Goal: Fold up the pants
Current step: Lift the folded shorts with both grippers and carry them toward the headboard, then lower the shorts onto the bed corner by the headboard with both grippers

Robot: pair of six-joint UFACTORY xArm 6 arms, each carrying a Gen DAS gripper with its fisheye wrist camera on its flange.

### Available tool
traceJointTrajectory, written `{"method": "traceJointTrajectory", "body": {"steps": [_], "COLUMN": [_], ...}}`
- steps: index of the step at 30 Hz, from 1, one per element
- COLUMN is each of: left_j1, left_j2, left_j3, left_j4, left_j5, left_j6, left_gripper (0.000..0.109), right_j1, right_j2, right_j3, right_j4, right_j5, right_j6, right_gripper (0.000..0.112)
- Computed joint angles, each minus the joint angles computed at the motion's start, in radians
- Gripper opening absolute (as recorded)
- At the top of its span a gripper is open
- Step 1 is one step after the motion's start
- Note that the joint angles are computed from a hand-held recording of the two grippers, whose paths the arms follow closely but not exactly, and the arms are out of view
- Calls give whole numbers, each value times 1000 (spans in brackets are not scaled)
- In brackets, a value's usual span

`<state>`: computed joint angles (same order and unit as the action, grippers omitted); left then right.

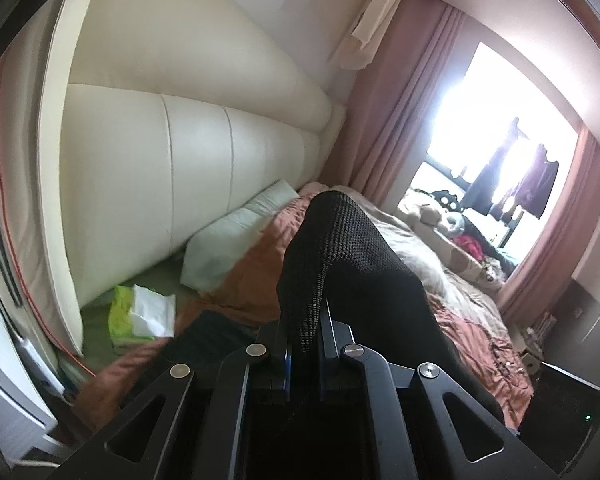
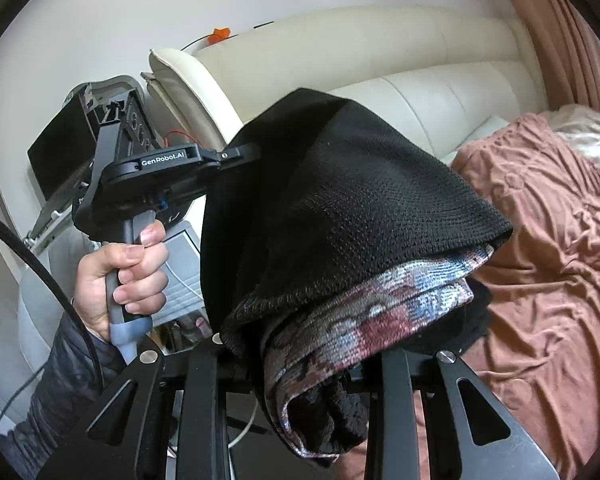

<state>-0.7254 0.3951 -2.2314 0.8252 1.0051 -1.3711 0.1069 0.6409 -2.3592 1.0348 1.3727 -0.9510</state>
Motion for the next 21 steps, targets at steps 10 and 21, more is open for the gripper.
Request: {"method": "traceJointTrajectory", "body": {"steps": [10, 21], "left_j1": [40, 151], "left_j2": [-51, 79], "left_j3": [125, 92], "left_j4": [-60, -224], "left_j5": [40, -21], "left_j6": [1, 63], "left_gripper": [9, 9], "right_j1": [25, 43], "right_j2": [-82, 77], "right_j3": [221, 111], "right_j4": [45, -30], "right_j5": [-10, -13], "right_j6": [-14, 98], "right_gripper": [26, 26]}}
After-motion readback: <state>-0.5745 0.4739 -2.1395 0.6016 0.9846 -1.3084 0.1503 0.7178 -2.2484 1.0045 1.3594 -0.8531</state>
